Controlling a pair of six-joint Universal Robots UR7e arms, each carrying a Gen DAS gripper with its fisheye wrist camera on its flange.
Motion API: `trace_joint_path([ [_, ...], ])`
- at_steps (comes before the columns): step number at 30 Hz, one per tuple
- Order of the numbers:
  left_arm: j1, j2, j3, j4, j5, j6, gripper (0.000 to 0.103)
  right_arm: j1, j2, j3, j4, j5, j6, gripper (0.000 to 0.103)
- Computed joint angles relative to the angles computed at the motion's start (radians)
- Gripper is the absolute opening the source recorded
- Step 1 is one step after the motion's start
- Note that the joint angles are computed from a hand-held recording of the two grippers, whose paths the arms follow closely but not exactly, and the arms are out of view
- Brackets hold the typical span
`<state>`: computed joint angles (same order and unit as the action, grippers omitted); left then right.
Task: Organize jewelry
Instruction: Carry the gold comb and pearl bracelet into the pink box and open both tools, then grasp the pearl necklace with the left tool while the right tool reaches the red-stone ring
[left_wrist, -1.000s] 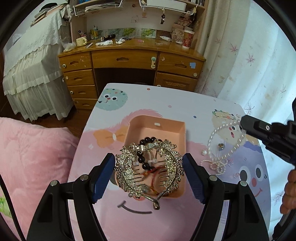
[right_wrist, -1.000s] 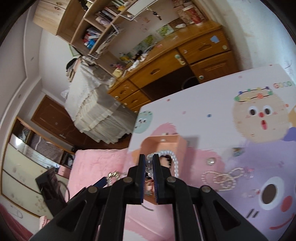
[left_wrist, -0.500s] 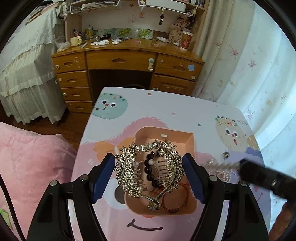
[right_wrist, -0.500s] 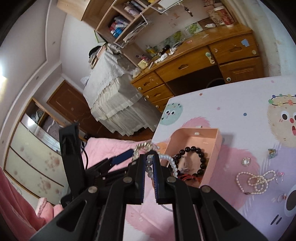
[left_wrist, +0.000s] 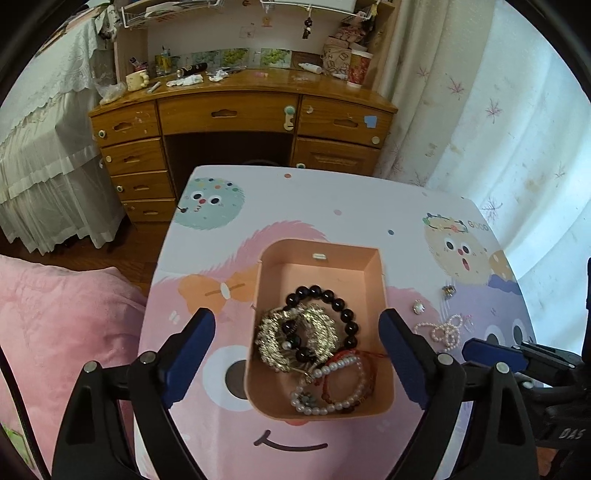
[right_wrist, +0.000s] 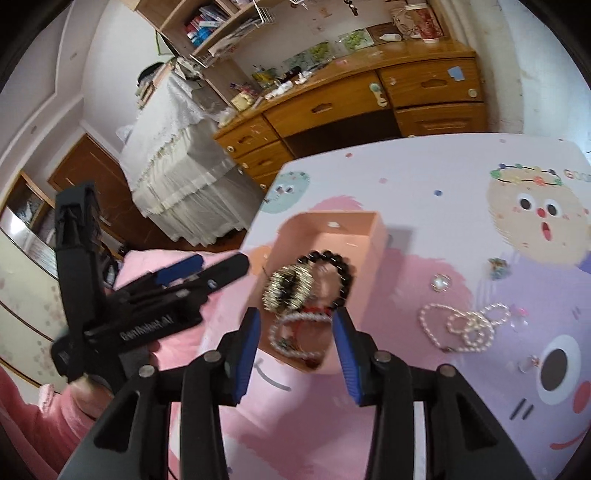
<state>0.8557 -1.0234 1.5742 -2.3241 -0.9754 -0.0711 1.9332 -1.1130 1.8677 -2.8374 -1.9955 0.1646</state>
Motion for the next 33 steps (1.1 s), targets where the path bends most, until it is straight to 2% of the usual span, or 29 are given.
trace_joint_path([
  [2,-0.003,-0.010,0.010,0.017,-0.015,-0.022,0.089,0.005,-0.005,0.008,0.028,-0.045,0.003,0.045],
  [3,-0.004,-0.017,0.018,0.025,-0.029,-0.039,0.089,0.008,-0.007,0.011,0.040,-0.066,0.003,0.051],
  [6,-0.005,-0.041,0.044,0.067,-0.088,-0.109,0.089,0.025,-0.010,0.014,0.127,-0.183,-0.023,0.060],
  [10,-0.027,-0.051,0.070,0.165,-0.092,-0.157,0.089,0.031,-0.018,0.020,0.242,-0.285,-0.051,0.061],
  [14,-0.057,-0.063,0.109,0.221,-0.102,-0.169,0.089,0.029,-0.048,0.059,0.267,-0.344,-0.103,0.061],
  [19,-0.080,-0.048,0.127,0.218,-0.140,-0.204,0.089,0.027,-0.063,0.085,0.340,-0.463,-0.191,0.063],
  [23,-0.103,-0.015,0.131,0.180,-0.162,-0.228,0.089,0.002,-0.100,0.135,0.281,-0.455,-0.270,0.063],
  [28,-0.135,0.050,0.110,0.153,-0.148,-0.251,0.089,-0.028,-0.132,0.197,0.183,-0.482,-0.371,0.063],
  [33,-0.156,0.129,0.074,0.111,-0.091,-0.255,0.089,-0.093,-0.182,0.251,0.048,-0.398,-0.405,0.063],
])
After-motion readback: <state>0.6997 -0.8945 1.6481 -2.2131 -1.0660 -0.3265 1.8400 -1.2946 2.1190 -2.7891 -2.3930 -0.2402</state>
